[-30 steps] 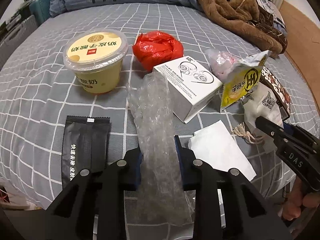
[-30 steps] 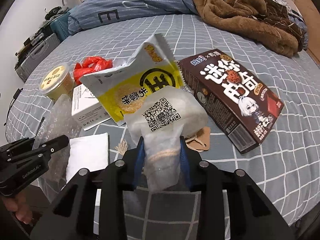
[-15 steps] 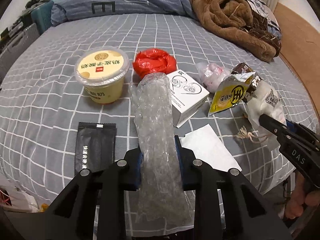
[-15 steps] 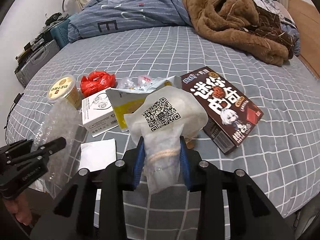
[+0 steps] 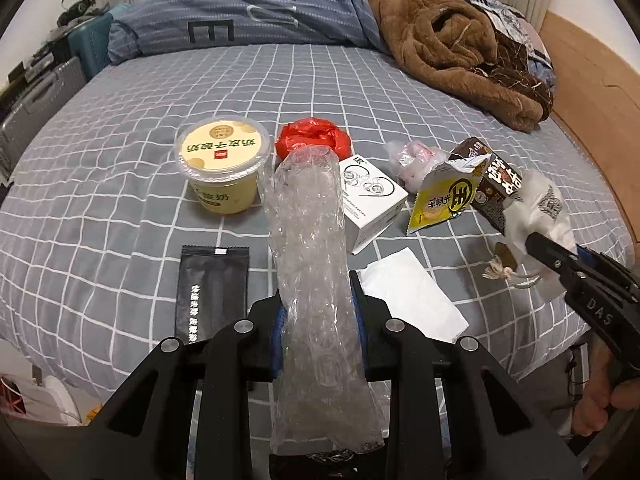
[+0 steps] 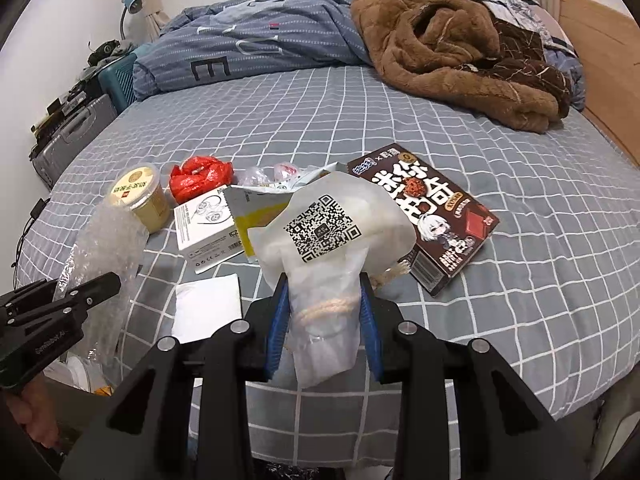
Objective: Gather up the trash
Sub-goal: 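Lift both bags and carry them off the bed toward the floor bin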
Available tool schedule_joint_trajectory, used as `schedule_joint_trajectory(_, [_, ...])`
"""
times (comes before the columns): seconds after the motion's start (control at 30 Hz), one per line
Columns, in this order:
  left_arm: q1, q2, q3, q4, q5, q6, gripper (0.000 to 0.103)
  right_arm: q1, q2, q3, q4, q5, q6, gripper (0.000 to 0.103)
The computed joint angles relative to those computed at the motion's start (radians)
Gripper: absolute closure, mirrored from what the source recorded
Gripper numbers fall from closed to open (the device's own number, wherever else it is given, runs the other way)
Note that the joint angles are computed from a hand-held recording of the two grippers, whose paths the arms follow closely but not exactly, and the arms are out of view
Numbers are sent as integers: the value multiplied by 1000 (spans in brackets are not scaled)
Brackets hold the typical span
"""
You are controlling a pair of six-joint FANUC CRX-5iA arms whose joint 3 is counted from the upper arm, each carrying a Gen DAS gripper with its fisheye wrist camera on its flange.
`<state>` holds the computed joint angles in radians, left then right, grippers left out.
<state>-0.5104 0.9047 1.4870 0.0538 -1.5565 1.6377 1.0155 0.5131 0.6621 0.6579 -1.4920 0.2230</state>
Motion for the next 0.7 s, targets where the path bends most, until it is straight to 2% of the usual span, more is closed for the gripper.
schedule_joint_trajectory(0.07, [2, -75, -138, 3, 70, -5, 77, 10, -4, -2, 12, -11, -13, 71])
schedule_joint_trajectory(0.2, [1, -165, -285, 2, 144, -19, 77, 31, -15, -11, 32, -31, -38, 71])
schedule_joint_trajectory(0.47, [3, -276, -447, 6, 211, -29, 77, 66, -26, -10, 60, -68, -68, 72])
schedule_joint_trajectory(0.7, [3, -358, -552, 9, 257, -35, 77, 109, 0, 44, 94, -120, -67, 72])
